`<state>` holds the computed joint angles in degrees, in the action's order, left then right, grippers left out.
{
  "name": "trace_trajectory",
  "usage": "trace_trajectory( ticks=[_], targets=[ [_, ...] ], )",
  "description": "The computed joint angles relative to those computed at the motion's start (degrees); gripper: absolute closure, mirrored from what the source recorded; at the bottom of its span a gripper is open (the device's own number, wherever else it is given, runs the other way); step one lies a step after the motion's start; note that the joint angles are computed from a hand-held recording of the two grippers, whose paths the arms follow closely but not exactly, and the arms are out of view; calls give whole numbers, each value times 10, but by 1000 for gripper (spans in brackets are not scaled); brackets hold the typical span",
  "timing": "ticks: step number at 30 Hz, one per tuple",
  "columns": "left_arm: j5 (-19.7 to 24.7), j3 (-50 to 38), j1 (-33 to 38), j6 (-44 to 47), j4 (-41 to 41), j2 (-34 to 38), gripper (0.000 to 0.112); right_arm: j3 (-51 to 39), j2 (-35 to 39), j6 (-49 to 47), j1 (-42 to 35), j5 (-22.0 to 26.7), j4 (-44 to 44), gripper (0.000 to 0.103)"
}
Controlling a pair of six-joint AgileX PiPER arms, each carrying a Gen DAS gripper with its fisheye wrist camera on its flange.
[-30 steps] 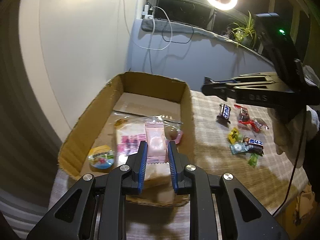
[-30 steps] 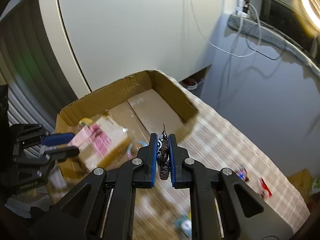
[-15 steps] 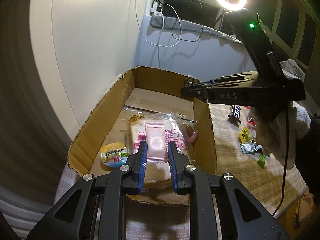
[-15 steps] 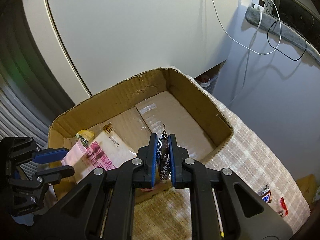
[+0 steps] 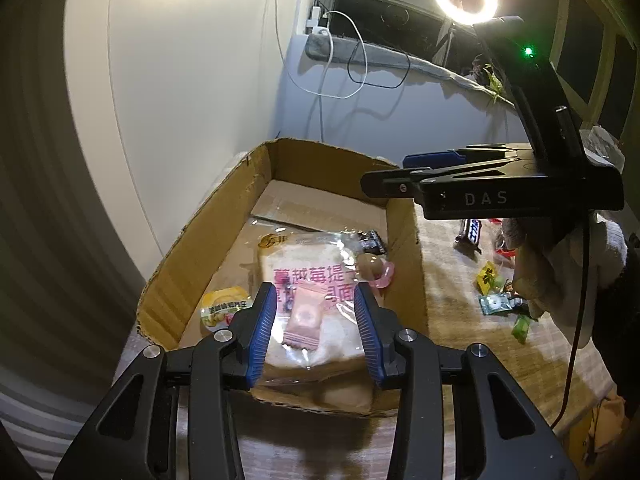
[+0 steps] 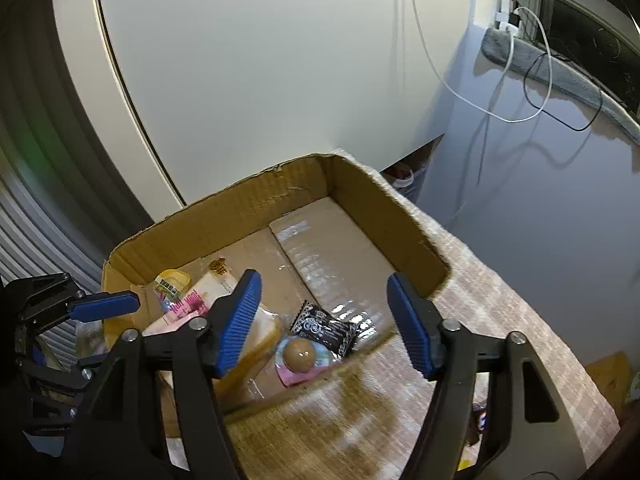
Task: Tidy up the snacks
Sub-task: 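Carry both candies into the box and open both tools, then move both tools back toward the chocolate bars on the table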
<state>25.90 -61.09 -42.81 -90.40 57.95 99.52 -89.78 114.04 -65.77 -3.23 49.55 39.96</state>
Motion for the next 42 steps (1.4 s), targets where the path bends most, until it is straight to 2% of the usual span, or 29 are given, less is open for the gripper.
trace_trajectory(
  ticks=[13,16,20,31,42],
  targets=[
    [14,-57,-40,25,-17,26,73,13,-25,-46,-77,28,18,31],
    [15,-83,-52,50,-34,41,73,15,-28,-57,-104,27,18,21],
    [14,-123,-64,93,-66,69,73,1,-21,-73,-152,47,17,20],
    [19,-266,-90,265,-223,173,73,-57,31,-92,-266,81,-18,20],
    [61,-413,-91,441,-401,278,73,-165,123,-17,-319,126,-61,20]
  ],
)
